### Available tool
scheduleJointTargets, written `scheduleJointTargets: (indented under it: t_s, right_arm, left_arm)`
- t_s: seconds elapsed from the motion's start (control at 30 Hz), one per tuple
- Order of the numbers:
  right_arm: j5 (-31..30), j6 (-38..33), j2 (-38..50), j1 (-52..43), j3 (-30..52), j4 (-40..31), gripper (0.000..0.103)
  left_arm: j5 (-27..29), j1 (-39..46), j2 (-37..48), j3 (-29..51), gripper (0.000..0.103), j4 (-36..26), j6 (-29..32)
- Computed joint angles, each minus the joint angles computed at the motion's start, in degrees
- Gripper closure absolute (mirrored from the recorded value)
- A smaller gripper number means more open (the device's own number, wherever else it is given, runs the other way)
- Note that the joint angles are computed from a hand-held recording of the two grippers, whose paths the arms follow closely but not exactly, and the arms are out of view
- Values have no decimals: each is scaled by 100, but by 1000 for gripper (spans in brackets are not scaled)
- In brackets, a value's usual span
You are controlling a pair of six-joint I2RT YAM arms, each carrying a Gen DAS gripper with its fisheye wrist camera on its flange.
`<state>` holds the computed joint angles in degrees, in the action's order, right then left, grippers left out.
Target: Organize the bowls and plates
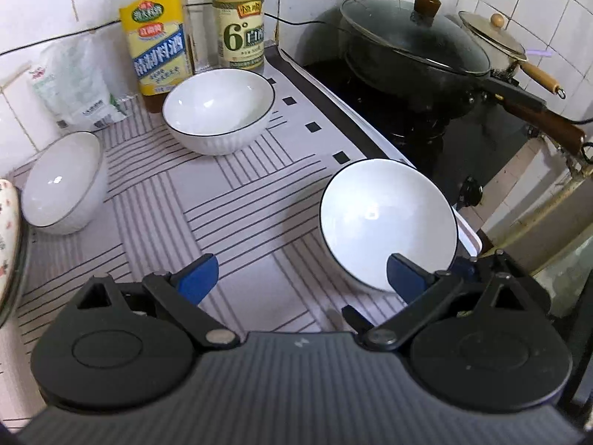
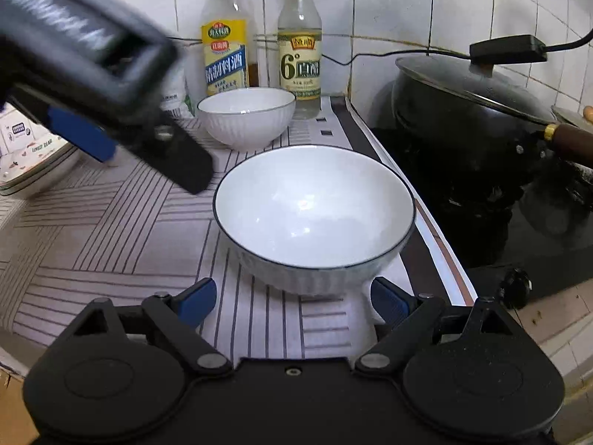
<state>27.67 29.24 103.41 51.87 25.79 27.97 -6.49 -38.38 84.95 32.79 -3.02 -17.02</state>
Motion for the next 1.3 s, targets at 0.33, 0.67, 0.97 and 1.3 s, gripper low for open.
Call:
scheduleJointTargets:
  t_s: [0.33,0.67,0.97,1.3]
  right_arm:
    - [1,-486,766,-309,-200,1565,10]
    - [17,-743,1360,-363,-177,2449,7]
    - [-45,-691,1303,-302,-75,2307,8]
    - [18,-723,1239,87,233,1955,8]
  left_arm:
    - [546,217,1474,441,7,840,-39]
    - [949,547,1921,557,55,1047,-298]
    - [534,209,1666,421,86,1030,-234]
    - [533,548,962,-98,86,743,-60]
